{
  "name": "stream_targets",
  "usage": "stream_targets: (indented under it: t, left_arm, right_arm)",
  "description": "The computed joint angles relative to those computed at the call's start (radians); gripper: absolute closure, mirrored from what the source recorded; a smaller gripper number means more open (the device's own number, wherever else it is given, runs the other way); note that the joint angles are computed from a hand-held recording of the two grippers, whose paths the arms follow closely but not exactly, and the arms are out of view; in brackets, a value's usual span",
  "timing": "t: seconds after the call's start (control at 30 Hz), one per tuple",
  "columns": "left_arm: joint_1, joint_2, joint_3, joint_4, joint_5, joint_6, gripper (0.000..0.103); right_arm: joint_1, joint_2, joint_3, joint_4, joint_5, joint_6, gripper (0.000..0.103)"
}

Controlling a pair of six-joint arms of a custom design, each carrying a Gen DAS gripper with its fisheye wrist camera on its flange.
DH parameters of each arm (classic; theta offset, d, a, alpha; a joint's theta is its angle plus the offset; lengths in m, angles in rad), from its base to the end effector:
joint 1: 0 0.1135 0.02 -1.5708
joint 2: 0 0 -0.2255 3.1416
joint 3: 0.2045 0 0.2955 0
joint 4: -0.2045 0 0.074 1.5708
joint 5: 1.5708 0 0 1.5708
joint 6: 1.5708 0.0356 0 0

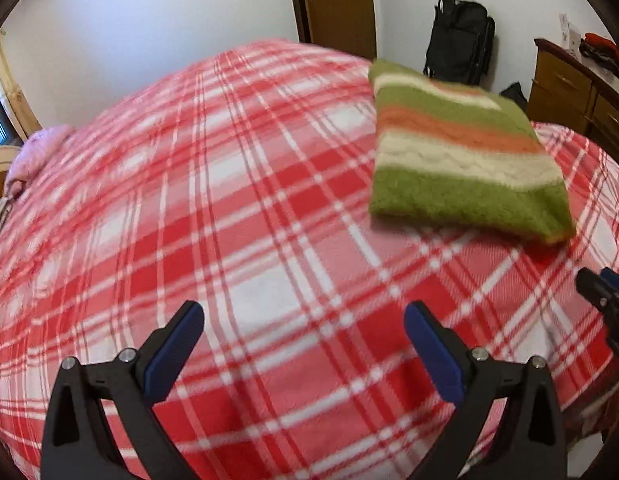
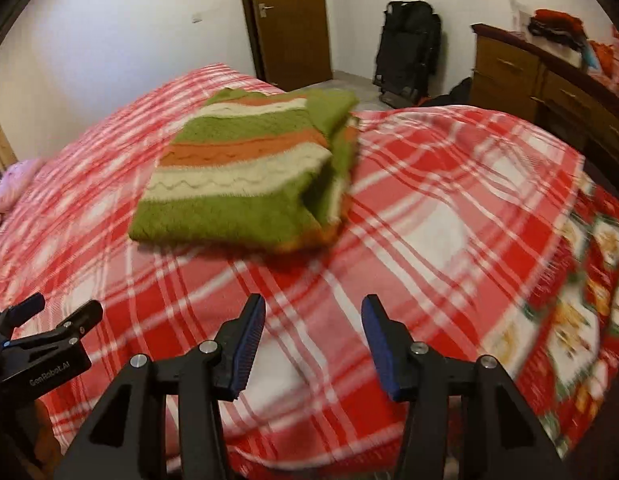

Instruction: Fold small clothes

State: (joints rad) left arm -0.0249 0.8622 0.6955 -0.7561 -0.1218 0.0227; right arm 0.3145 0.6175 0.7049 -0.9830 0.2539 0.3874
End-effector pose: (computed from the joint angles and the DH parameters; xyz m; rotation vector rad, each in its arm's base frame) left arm 0.2346 -0.0015 0.2087 0.0083 2.4901 0.1509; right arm 0.1805 0.0493 0.2444 0.1970 2.4193 0.0020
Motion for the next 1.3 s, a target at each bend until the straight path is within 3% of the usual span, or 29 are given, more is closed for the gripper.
stream_targets:
  t: [0.13, 0.47, 0.53, 0.6, 0.7, 1.03, 1.3]
  left_arm:
    - [-0.015, -0.034, -0.026, -0.042, 0.0, 0.007, 0.001]
    - [-0.04, -0.375, 0.025, -0.115, -0.015, -0.035, 0.0]
    - [-0.068, -0.444, 0.029, -0.11, -0.056, -0.041, 0.0]
    - [-0.123, -0.513, 0.028, -0.094, -0.142, -0.036, 0.0]
    - [-0.135, -0.543, 0.035, -0.058, -0.181, -0.024, 0.0]
    - [-0.187, -0.596, 0.073, -0.019, -0.209, -0.045, 0.0]
    - [-0.209, -0.589, 0.062, -0.012, -0.242, -0.054, 0.0]
  right_arm:
    - [0.037, -0.024, 0.039, -0.052, 0.042, 0.039, 0.051]
    - [0.327, -0.139, 0.15, -0.035, 0.397, 0.081, 0.051]
    - [0.371, -0.153, 0.164, -0.018, 0.462, 0.081, 0.048]
    - [0.407, -0.161, 0.175, 0.013, 0.517, 0.066, 0.037]
    - [0.467, -0.162, 0.194, 0.044, 0.601, 0.039, 0.037]
    - [0.551, -0.179, 0.226, 0.085, 0.703, 0.016, 0.036]
    - [0.548, -0.201, 0.213, 0.114, 0.703, -0.008, 0.036]
